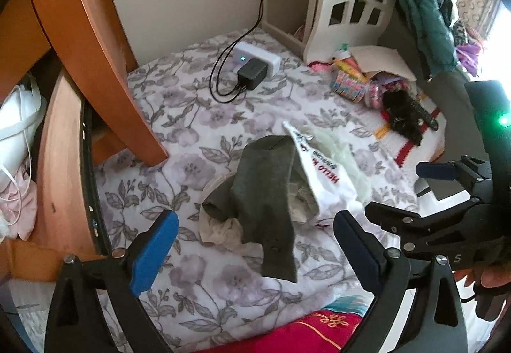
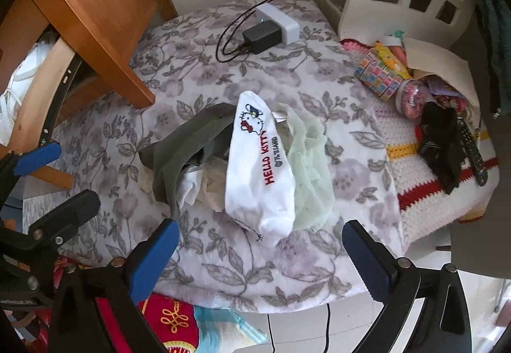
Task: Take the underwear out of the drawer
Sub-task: 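Lower both socks onto the bed beside the garments and open both grippers, then move both open grippers back to the open drawer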
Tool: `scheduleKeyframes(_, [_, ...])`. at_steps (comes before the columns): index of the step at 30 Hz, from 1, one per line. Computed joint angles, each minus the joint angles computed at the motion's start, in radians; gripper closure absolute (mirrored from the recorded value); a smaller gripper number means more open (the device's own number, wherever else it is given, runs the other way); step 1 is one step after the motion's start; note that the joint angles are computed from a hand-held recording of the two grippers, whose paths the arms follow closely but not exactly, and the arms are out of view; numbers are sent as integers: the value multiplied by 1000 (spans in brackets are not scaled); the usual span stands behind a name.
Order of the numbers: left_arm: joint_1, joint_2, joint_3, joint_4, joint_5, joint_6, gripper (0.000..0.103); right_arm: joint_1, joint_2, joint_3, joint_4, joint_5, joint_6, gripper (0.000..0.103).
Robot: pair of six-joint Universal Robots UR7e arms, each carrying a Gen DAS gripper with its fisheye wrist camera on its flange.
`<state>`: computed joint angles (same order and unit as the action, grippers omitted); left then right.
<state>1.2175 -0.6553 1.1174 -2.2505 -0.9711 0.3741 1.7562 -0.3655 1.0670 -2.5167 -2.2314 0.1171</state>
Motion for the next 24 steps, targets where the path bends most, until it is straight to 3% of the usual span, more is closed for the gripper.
scheduleKeyframes(8, [-23, -83, 75, -24, -107, 11, 5, 37, -60, 86, -91, -43, 15, 0])
scheduleKeyframes(16, [-35, -193, 98, -110, -225, 1, 5, 100, -74, 91, -200, -77, -64, 0])
scheduleKeyframes(19, [-36, -223, 90, -171, -226, 5, 5, 128, -63, 58, -236, -77, -109, 0])
scheduleKeyframes(24, [-11, -261, 44, -246, -162, -33, 5, 177, -21, -27, -269, -69, -192, 0])
